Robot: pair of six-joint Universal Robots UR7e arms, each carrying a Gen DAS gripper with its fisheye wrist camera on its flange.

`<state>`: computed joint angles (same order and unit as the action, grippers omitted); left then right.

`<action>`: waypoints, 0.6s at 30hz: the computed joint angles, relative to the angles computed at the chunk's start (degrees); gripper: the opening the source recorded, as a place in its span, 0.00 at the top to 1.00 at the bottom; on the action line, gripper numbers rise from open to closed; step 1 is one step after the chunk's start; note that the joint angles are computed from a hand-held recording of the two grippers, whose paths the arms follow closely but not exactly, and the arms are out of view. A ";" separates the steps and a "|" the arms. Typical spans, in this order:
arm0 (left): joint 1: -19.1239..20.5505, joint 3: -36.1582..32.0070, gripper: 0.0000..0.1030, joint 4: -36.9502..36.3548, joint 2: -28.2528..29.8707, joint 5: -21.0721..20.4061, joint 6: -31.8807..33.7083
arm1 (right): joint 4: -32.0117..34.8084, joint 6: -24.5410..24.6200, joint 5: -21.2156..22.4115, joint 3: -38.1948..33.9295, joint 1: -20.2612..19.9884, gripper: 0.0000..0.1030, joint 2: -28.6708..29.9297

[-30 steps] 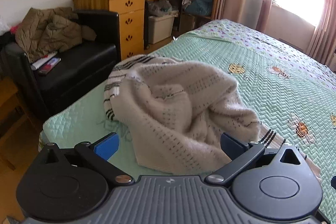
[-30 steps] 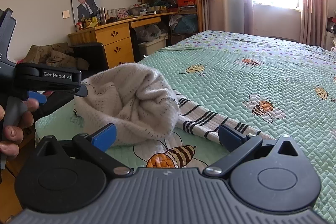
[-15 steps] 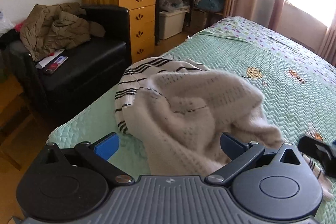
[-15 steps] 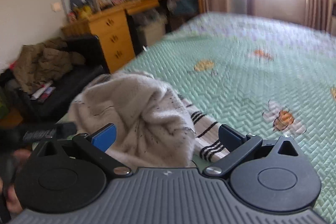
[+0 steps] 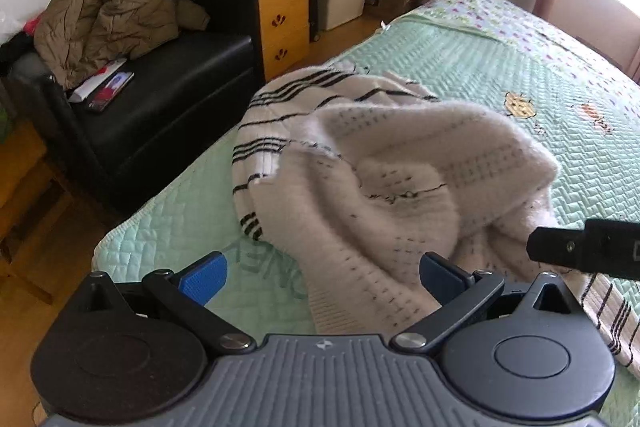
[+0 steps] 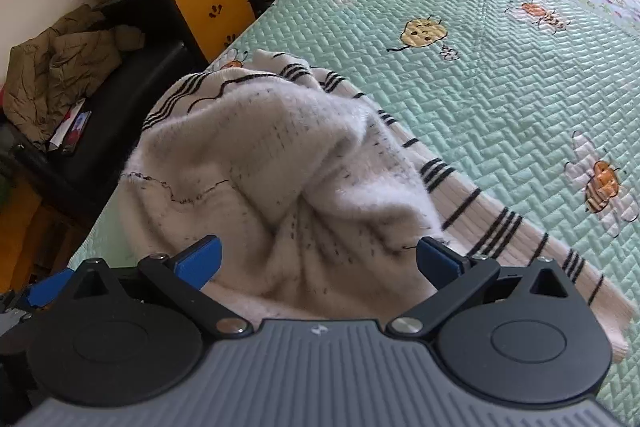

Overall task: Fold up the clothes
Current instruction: 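Move both open grippers toward the sweater's bunched body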

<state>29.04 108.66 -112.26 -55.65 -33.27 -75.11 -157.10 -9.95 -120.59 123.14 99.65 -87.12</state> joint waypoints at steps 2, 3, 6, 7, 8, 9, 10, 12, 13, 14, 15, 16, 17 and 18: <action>-0.28 0.80 0.01 -0.84 -0.35 -0.32 0.12 | 0.29 0.58 0.84 0.36 -0.39 0.00 -0.45; -0.45 1.30 0.01 -1.69 -0.52 -0.69 0.56 | 0.26 0.60 1.25 0.38 -0.67 0.00 -0.56; -0.83 2.20 0.01 -4.17 -0.58 -2.25 2.28 | -0.68 0.95 2.48 2.04 -1.28 0.00 -1.92; -1.06 2.35 0.01 -4.63 -0.52 -2.54 2.52 | -0.41 1.27 2.84 2.42 -1.43 0.00 -2.48; -1.30 2.56 0.01 -5.33 -0.51 -2.87 2.75 | -0.13 1.48 3.30 2.66 -1.58 0.00 -2.98; -1.52 2.67 0.01 -5.75 -0.52 -3.18 2.68 | -0.07 1.56 3.76 2.97 -1.68 0.00 -3.58; -1.66 2.74 0.01 -6.02 -0.53 -3.49 2.45 | -0.50 1.53 4.17 3.43 -1.75 0.00 -4.26; -1.79 3.24 0.01 -8.15 -0.86 -4.55 2.55 | -1.74 1.39 5.15 4.34 -2.02 0.00 -5.50; -1.77 3.69 0.01 -9.72 -1.09 -5.10 2.65 | -2.39 1.30 5.85 4.70 -2.28 0.00 -5.97; -1.76 3.99 0.01 -10.55 -1.20 -5.40 2.36 | -2.76 1.23 6.41 4.96 -2.54 0.00 -6.38; -1.75 3.96 0.01 -10.16 -1.18 -5.41 1.64 | -2.85 1.25 6.76 5.10 -2.80 0.00 -6.69; -1.73 3.89 0.01 -9.71 -1.18 -5.47 1.02 | -2.78 1.33 6.77 5.13 -2.99 0.00 -6.85; -1.68 3.79 0.01 -9.24 -1.21 -5.62 0.66 | -2.82 1.44 6.59 5.16 -3.08 0.00 -6.89; -1.63 3.74 0.01 -8.96 -1.25 -5.78 0.43 | -3.08 1.49 6.47 5.26 -3.20 0.00 -6.95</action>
<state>27.41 112.40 -121.22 -56.90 -39.06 -74.68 -160.18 -8.46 -114.12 128.40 96.45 -94.07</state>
